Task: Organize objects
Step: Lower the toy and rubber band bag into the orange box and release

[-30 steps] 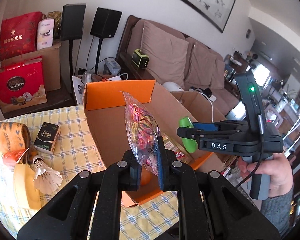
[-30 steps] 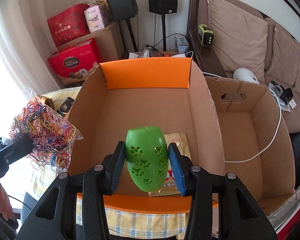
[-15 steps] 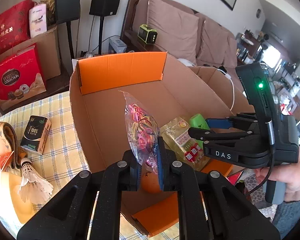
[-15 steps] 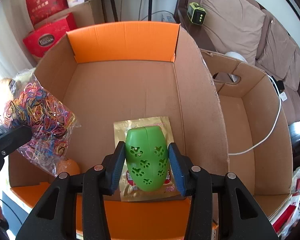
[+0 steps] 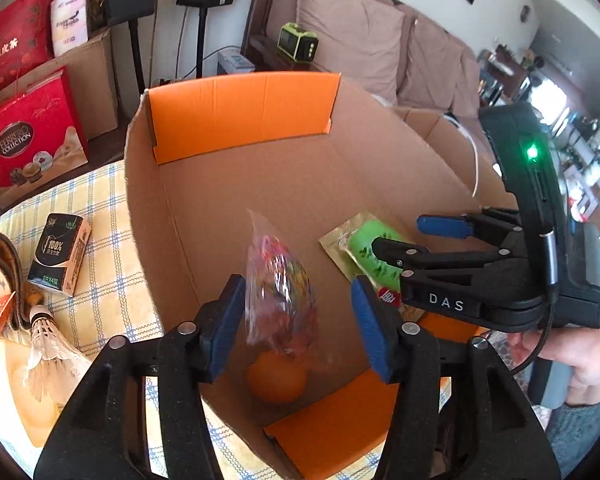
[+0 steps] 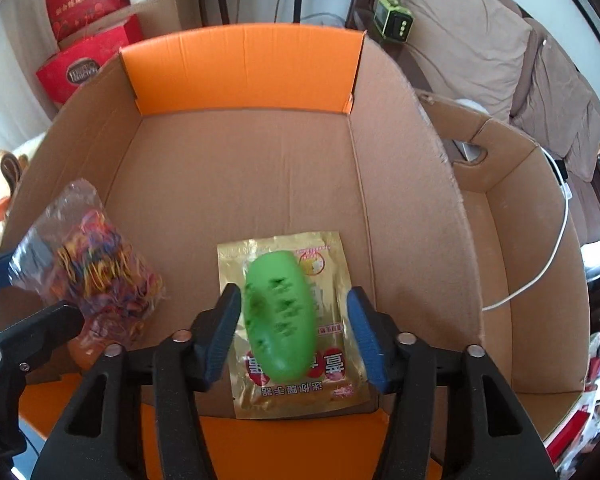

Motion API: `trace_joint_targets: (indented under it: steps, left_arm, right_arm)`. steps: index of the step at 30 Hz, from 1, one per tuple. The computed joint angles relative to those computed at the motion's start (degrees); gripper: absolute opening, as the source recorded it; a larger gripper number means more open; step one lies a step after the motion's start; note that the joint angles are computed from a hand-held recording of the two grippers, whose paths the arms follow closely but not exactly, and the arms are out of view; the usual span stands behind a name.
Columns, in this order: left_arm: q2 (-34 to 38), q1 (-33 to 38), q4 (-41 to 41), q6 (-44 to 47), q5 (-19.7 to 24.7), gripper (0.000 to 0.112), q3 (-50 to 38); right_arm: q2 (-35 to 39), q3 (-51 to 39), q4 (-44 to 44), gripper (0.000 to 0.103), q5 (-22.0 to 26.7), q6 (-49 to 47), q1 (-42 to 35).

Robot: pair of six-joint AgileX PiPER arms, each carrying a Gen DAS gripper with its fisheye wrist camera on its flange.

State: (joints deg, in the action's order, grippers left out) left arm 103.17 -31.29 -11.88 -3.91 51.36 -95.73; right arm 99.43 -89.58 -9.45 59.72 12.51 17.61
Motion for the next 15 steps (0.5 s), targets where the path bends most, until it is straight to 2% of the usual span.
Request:
trace_joint_targets:
  steps: [6,10,14,15]
  left_arm:
    - [-3.81,3.21,-3.13,1.49,-0.53,0.059,1.75]
    - [-6.85,4.95,-3.36,1.92,-0.71,0.073,3.42]
    - [-9.38,6.31,-2.9,2.2,0.24,0.075,4.55]
    - [-10.08,6.5,-2.43,2.14,0.42,0.082,5.0]
  right_arm:
    - [-3.16,0.67,-0.92,0.058,-0.4,0.93,1.75]
    - [-4.97,0.31,-0.53,0.058,-0.66,1.48,3.08]
    - [-6.42,-0.27,-0.79,0.059,-0.11,2.22,4.98]
    - [-6.78,-0.24,-1.15,0.059,-0.05,2.66,5.65]
